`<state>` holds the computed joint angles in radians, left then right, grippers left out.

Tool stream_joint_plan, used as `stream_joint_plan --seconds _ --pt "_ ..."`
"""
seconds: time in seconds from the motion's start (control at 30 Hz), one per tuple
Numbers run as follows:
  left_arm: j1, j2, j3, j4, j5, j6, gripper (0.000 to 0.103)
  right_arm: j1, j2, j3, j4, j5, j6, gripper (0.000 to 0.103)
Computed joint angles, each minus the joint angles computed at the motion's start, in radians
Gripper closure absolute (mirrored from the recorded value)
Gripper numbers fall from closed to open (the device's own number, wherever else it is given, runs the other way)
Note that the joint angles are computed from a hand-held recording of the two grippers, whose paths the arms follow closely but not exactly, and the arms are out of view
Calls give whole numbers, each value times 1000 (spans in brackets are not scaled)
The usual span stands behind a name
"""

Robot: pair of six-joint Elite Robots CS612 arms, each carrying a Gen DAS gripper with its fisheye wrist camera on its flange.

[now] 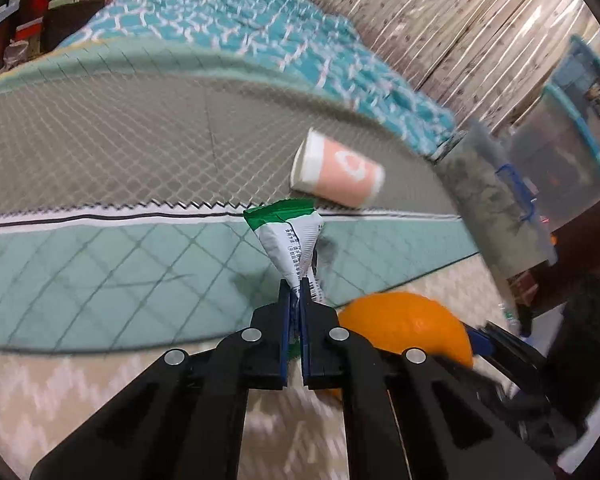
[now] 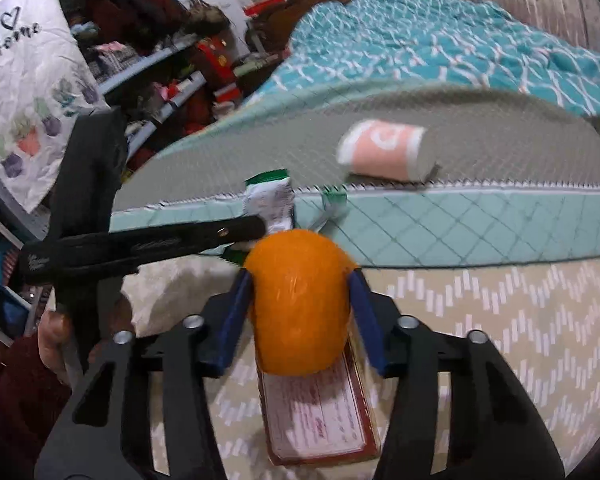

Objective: Collect trash
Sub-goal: 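Grasp the green snack wrapper with the left gripper while the right grasps the orange, then carry the wrapper and orange to the bin and release both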

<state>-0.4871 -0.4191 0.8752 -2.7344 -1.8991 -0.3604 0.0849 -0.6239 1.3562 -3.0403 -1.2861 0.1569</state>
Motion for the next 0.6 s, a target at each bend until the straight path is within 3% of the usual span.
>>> stream_joint_plan --seconds 0.13,0.23,0.3,0.47,0.6 --pt "15 -79 149 -166 -30 -38 99 -3 -30 64 -150 -45 57 58" --pt "17 -130 236 -209 -39 -16 99 -11 -62 137 -251 -83 124 58" --pt "17 -156 286 -212 -63 11 99 -27 -81 202 -335 -79 197 58" --pt "11 -183 352 -166 -179 86 99 -97 -98 320 -482 31 444 58" --pt "-16 -183 352 -103 -185 148 99 -118 -107 332 -496 24 510 58"
